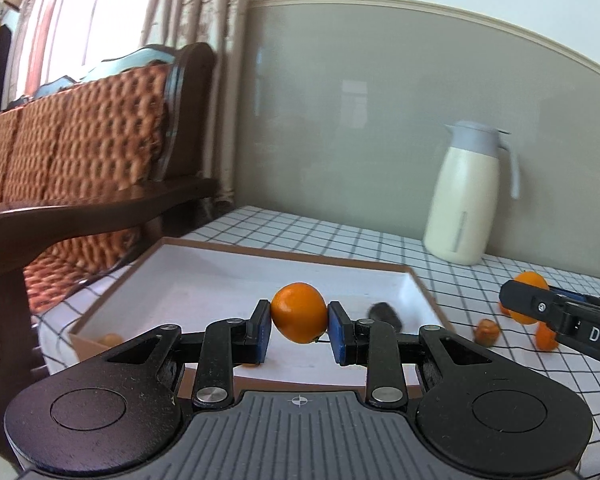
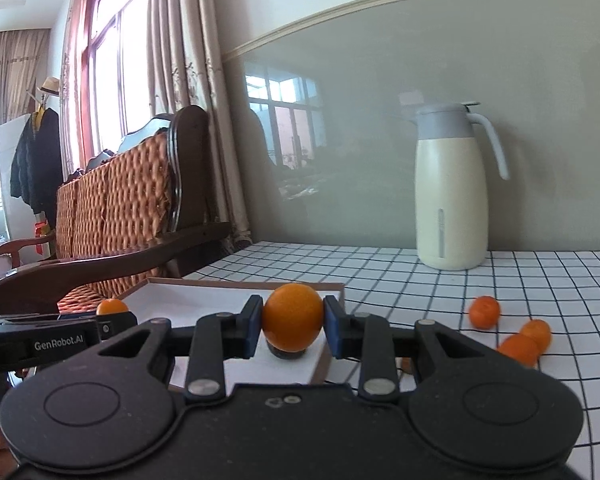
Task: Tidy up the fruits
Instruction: 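Carry both held oranges over the cardboard box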
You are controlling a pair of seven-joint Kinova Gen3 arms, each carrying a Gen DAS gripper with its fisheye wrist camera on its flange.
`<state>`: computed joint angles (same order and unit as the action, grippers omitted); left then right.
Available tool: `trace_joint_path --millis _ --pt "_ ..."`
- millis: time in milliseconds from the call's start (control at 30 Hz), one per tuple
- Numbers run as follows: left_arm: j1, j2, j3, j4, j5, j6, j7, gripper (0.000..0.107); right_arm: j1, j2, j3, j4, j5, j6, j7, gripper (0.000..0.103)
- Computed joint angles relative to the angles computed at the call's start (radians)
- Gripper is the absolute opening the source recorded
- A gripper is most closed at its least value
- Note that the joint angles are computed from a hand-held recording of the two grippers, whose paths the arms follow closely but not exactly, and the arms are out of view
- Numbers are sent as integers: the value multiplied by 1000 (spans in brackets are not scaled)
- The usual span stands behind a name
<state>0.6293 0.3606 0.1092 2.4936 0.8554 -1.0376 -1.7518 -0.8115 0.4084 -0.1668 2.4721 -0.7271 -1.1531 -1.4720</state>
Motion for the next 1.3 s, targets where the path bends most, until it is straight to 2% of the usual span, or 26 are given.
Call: trace_joint_path --millis 467,1300 --pt "-60 -5 -26 46 -26 -15 56 30 -17 47 -1 -74 11 16 30 24" --pt "-128 11 -55 44 -48 -8 82 31 -19 89 10 -152 -5 44 45 24"
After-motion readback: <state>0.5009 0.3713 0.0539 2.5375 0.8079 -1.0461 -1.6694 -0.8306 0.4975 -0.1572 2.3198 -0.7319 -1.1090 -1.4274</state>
